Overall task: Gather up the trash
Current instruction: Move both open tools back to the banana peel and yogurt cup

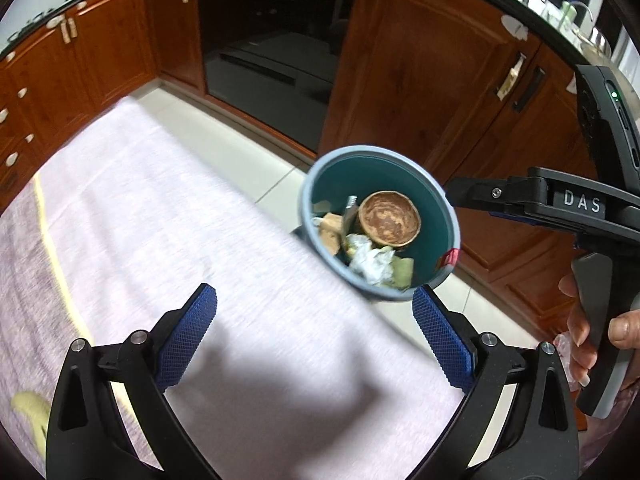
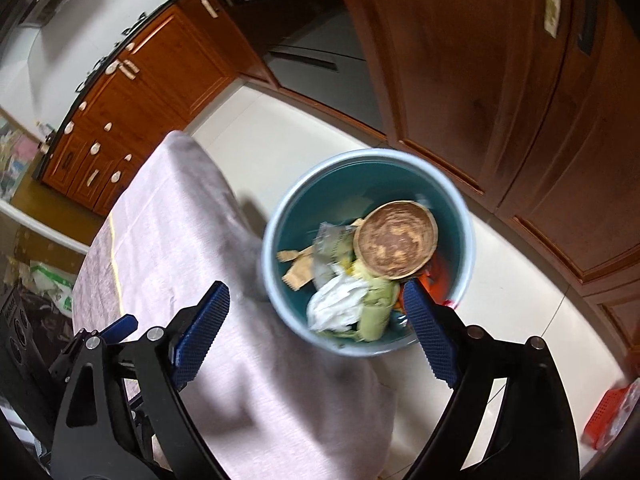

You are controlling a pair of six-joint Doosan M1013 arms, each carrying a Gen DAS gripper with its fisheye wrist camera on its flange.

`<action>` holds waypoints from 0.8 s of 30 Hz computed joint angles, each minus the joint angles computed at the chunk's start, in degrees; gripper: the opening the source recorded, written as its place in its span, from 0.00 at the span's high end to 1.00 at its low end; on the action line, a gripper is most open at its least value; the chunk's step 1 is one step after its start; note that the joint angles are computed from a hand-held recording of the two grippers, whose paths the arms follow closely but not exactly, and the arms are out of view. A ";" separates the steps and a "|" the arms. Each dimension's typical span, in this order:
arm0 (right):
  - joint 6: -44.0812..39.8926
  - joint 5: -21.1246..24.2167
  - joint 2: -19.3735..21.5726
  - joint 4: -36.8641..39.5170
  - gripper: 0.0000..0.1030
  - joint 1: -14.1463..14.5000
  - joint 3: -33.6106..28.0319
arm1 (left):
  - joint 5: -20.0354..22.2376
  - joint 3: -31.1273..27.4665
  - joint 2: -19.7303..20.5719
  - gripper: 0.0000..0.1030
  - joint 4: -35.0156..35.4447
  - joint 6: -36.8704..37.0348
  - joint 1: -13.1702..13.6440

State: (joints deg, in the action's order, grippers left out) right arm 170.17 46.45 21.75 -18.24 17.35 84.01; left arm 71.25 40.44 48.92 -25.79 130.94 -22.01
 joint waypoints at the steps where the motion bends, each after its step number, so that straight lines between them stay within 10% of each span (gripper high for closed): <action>1: -0.50 0.24 0.41 0.08 0.18 0.53 -0.85 | -0.49 0.69 -0.46 0.04 -0.12 -0.05 0.54; 24: -22.32 10.21 16.05 8.31 0.18 8.34 -28.97 | -7.74 5.08 -2.66 0.04 3.77 -8.65 13.48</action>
